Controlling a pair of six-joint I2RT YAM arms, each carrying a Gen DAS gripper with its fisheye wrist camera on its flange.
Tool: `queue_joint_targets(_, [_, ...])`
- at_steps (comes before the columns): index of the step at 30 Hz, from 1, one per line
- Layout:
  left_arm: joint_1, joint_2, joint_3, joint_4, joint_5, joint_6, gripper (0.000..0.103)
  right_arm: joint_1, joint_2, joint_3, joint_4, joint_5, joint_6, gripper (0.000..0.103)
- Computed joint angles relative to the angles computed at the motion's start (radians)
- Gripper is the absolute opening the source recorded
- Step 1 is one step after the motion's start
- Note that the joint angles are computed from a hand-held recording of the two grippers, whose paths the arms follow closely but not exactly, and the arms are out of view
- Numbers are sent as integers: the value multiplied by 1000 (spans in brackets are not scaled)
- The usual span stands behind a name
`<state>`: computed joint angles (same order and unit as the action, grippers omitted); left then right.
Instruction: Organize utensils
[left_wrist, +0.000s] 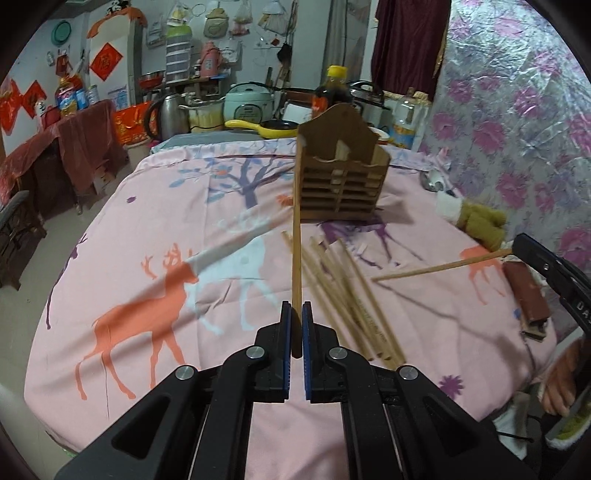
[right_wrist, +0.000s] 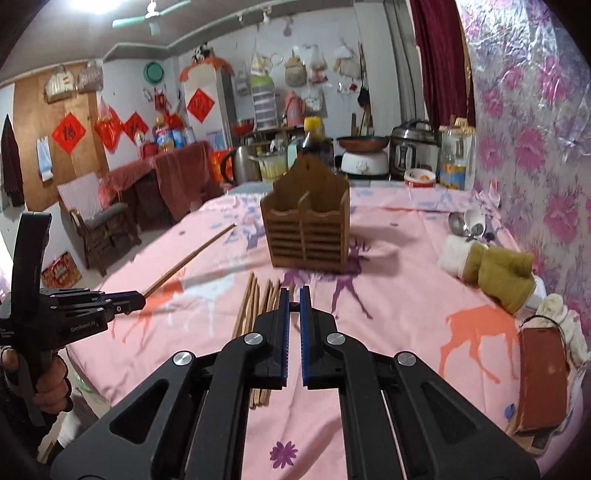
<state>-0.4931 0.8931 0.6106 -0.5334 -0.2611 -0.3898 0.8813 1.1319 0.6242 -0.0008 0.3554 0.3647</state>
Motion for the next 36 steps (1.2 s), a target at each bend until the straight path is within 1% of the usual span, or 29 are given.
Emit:
queue_joint_targets(3, [16,34,74,-47,37,31,6,-32,-9,33,-15,-17,-27,6])
queue_joint_targets(8, [89,124,221,-87,97,92,6,-99,11,123,-22,-51,-60,6])
queue_joint_targets(11, [128,199,313,-116,158,129,6,-143,43,193,-19,-72,-89,6])
queue_joint_targets(17, [216,436,524,-206,296,183,6,-215,159,387,-21,-112,-136,6])
queue_joint_targets(19, [247,519,616,-254,341,198,6,-232,208,467,-24,-120,-151,6])
queue_joint_targets(23, [282,645,785,-336,373,208,6,-257,313,620,-17,-124,-167,6])
queue_joint_targets(25, [295,716,886,-395,393,217,6,-267,380,704,-22,-117,-177,6])
queue_joint_targets(29, [322,882,1107,-549,454,223,6,-279,533,865,-60,-100,-179,6])
queue_joint_targets(33, [330,1013,1311,-659,465,230,6,-295,691,1023,-101,-87,-188,6])
queue_joint_targets(34, [336,1043,1359,-683,479,225,6,-301,725,1053,-108,-88,-188,6])
queue_joint_targets(36, [355,1094,1446,-728,542,216,7,-313,772,1091,-119,-100,-183,6])
